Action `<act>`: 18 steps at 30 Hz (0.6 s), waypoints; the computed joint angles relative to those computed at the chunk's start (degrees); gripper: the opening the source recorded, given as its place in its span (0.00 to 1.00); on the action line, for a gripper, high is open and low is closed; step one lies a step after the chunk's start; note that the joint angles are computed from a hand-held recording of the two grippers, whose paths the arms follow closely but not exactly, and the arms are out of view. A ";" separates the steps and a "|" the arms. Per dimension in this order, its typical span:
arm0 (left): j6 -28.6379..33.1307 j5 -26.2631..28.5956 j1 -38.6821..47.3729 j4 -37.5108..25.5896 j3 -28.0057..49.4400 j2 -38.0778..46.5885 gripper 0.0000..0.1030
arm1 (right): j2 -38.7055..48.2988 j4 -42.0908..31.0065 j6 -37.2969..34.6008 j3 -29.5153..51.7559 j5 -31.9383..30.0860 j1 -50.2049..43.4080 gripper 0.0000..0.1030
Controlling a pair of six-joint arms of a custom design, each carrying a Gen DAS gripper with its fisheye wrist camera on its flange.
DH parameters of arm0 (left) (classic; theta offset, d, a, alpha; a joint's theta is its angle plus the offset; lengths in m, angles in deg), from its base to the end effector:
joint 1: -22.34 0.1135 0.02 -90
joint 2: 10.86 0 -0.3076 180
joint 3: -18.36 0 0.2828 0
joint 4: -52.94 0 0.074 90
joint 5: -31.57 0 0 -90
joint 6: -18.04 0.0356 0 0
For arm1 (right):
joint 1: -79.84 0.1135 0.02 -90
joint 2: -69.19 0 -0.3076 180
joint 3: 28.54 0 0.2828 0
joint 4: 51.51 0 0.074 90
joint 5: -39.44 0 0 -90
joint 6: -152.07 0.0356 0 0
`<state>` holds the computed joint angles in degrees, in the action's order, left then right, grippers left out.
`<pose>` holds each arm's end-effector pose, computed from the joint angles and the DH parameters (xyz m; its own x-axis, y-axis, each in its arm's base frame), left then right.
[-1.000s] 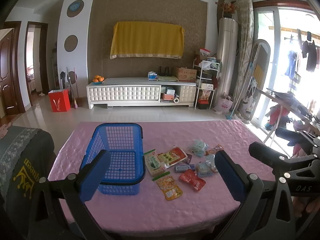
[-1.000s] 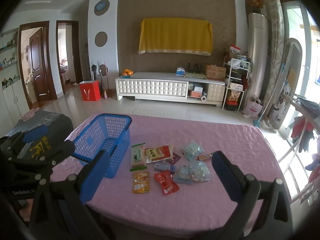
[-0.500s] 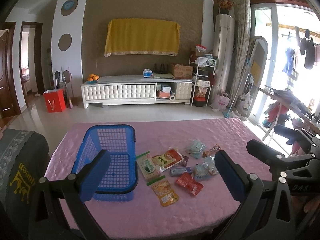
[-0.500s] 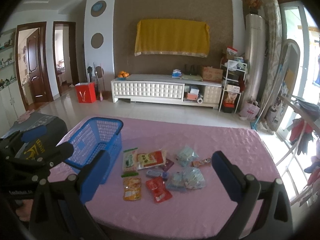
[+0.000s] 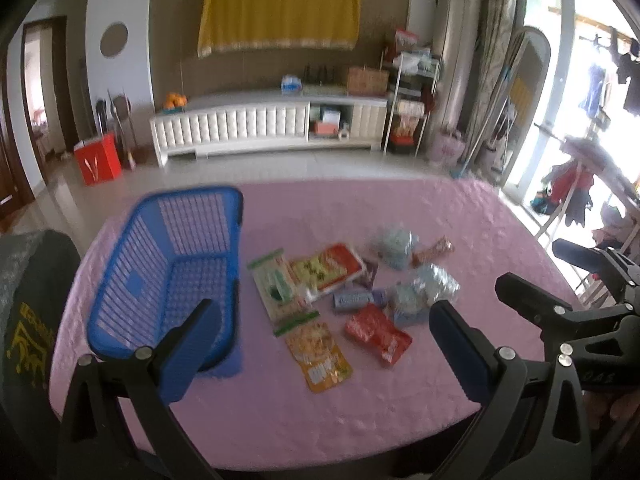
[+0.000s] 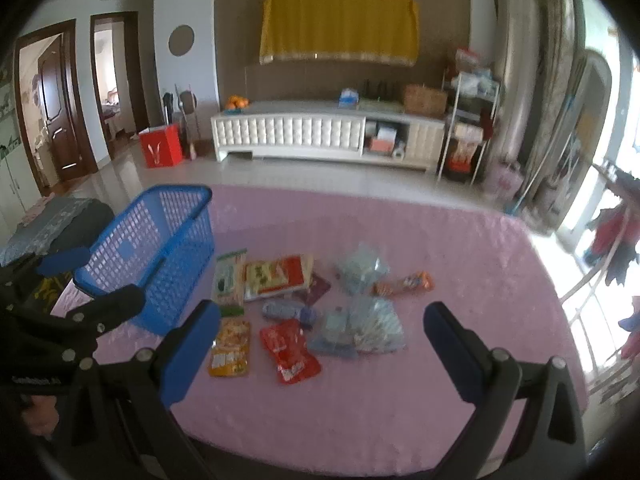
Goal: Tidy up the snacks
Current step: 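Reach the left tool to the yellow-orange pouch while the right tool reaches the red pouch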
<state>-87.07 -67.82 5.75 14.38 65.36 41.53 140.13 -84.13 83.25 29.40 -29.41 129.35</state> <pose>0.1860 -0.0494 0.2549 -0.6862 -0.0639 -0.7246 -0.0101 0.9969 -0.0784 0.1851 0.1971 0.2640 -0.6298 -0.2187 -0.7453 -0.3409 0.9400 0.0122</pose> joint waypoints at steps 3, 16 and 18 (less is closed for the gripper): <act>0.02 0.72 0.32 2.05 -0.55 5.56 1.00 | 2.79 1.68 -0.54 -1.04 -3.38 -2.75 1.00; -2.23 4.32 1.75 9.71 0.90 30.07 0.91 | 18.54 7.54 -2.91 -2.37 -15.20 -11.41 1.00; -2.76 5.40 2.50 11.68 1.16 33.58 0.90 | 21.09 8.50 -3.04 -2.24 -15.63 -11.83 1.00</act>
<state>-89.83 -62.43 8.25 26.06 66.52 75.10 161.22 -75.62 80.21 27.16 -45.04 117.52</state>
